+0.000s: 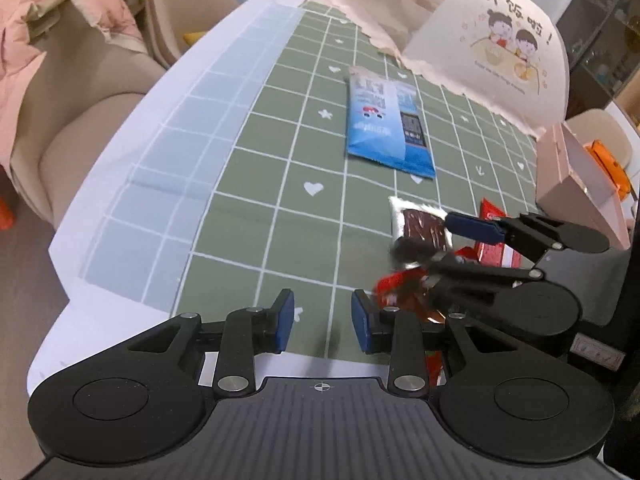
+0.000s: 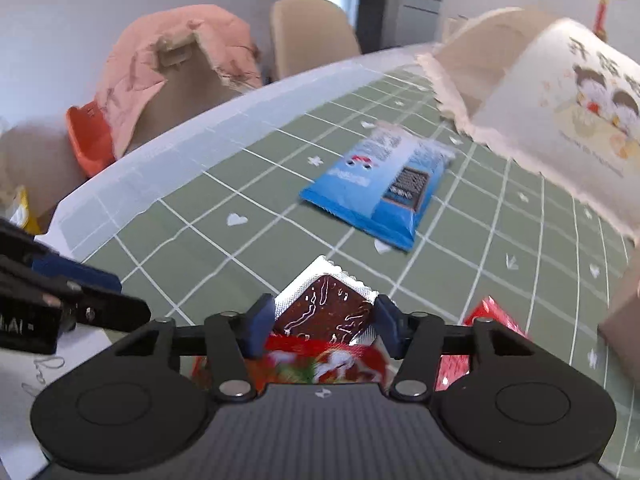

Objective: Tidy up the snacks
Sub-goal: 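Grasp the chocolate sachet with the right tool beside the red pouch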

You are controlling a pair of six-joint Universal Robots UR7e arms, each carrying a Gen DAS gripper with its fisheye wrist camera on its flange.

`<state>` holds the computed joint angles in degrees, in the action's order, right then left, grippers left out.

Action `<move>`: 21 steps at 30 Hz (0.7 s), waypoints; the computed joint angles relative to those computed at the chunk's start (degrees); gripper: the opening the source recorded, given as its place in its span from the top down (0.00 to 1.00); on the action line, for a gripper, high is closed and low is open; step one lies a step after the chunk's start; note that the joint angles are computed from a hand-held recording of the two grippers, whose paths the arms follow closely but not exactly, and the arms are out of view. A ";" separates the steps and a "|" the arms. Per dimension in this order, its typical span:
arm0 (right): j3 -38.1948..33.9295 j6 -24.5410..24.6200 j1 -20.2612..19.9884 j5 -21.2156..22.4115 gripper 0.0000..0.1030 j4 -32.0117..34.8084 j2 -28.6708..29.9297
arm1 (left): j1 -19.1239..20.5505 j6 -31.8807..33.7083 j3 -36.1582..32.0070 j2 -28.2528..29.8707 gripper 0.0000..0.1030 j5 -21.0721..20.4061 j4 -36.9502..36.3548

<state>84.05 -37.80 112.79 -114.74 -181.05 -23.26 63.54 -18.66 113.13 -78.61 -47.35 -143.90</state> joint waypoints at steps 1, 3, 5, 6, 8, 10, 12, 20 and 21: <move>-0.67 -0.86 0.08 -1.00 0.97 0.01 0.06 | 0.01 0.04 -0.03 0.00 0.66 -0.10 -0.14; -0.97 -0.80 -0.21 -1.17 1.00 -1.18 -0.45 | 0.01 0.27 -0.24 0.13 0.66 -0.92 -0.19; -0.64 -0.37 -0.70 -1.27 1.00 -2.51 -1.58 | -0.39 0.76 -0.21 0.33 0.66 -2.18 -0.50; -0.34 -0.06 -0.99 -1.27 1.00 -2.81 -2.22 | -0.58 1.17 -0.23 0.53 0.66 -2.99 -0.77; 0.25 1.86 -1.82 -0.13 0.98 -0.38 -4.01 | -1.18 1.93 -0.10 0.94 0.66 -4.86 -1.33; 0.44 4.46 -2.58 1.72 0.93 2.84 -5.21 | -1.99 2.89 0.09 1.53 0.66 -6.66 -1.58; -0.16 6.33 -2.92 2.75 0.77 4.43 -4.91 | -2.72 3.75 0.38 1.85 0.66 -8.37 -1.23; -5.68 5.88 -2.03 0.67 0.60 9.81 0.09 | -3.99 3.53 1.88 1.56 0.66 -10.33 0.86; -5.46 4.36 -1.70 -0.19 0.62 9.91 -0.04 | -3.89 3.34 1.81 1.74 0.66 -10.21 0.67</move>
